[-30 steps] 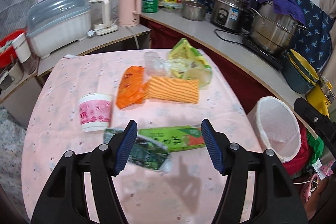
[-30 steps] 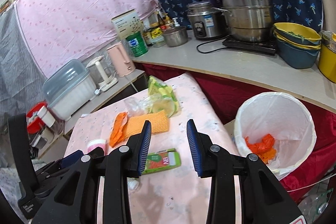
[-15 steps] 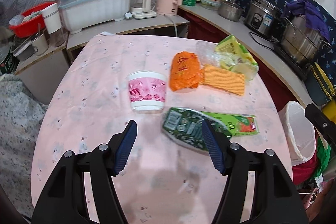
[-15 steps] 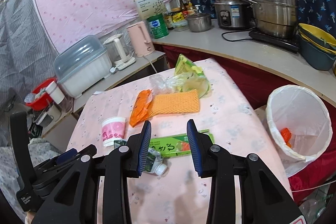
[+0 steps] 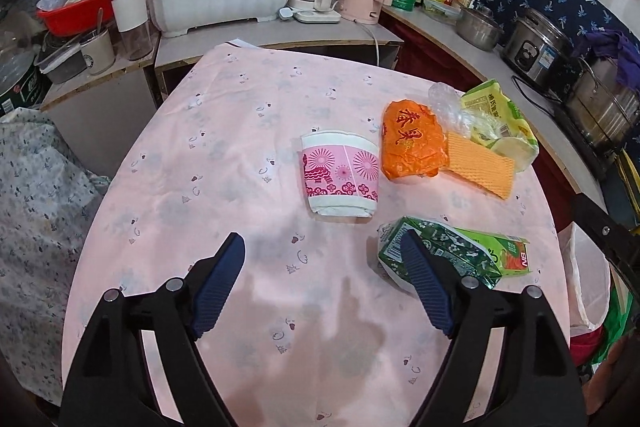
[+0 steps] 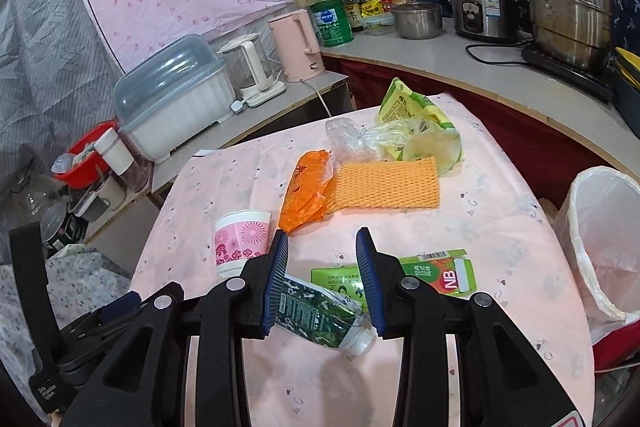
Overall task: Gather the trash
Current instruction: 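Grasp the pink paper cup with the left tool while the right tool grasps the orange printed bag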
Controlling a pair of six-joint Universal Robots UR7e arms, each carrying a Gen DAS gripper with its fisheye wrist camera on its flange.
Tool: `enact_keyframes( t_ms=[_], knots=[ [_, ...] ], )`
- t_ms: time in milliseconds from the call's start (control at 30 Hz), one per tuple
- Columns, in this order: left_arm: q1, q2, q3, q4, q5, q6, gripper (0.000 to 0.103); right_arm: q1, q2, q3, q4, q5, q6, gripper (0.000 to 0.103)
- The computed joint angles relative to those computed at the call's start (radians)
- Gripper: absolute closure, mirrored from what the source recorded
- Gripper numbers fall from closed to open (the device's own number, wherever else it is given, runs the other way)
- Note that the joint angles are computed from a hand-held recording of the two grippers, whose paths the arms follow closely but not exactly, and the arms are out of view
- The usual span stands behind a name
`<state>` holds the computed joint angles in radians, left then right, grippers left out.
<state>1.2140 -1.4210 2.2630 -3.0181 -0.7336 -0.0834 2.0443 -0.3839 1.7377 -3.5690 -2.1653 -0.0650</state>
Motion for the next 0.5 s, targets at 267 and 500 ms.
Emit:
enact_keyframes(
  t_ms=[267,500],
  knots=[
    [0.066,0.1,-0.118,0.015,-0.026,0.032,0.015,-0.037,0.085,-0.179,0.147,0.024,-0.011,0.068],
    [0.125,0.216,-0.255,0.104,-0.07,0.037,0.014,-0.088,0.167,-0.379,0.333,0.07,0.007,0.068]
  ],
)
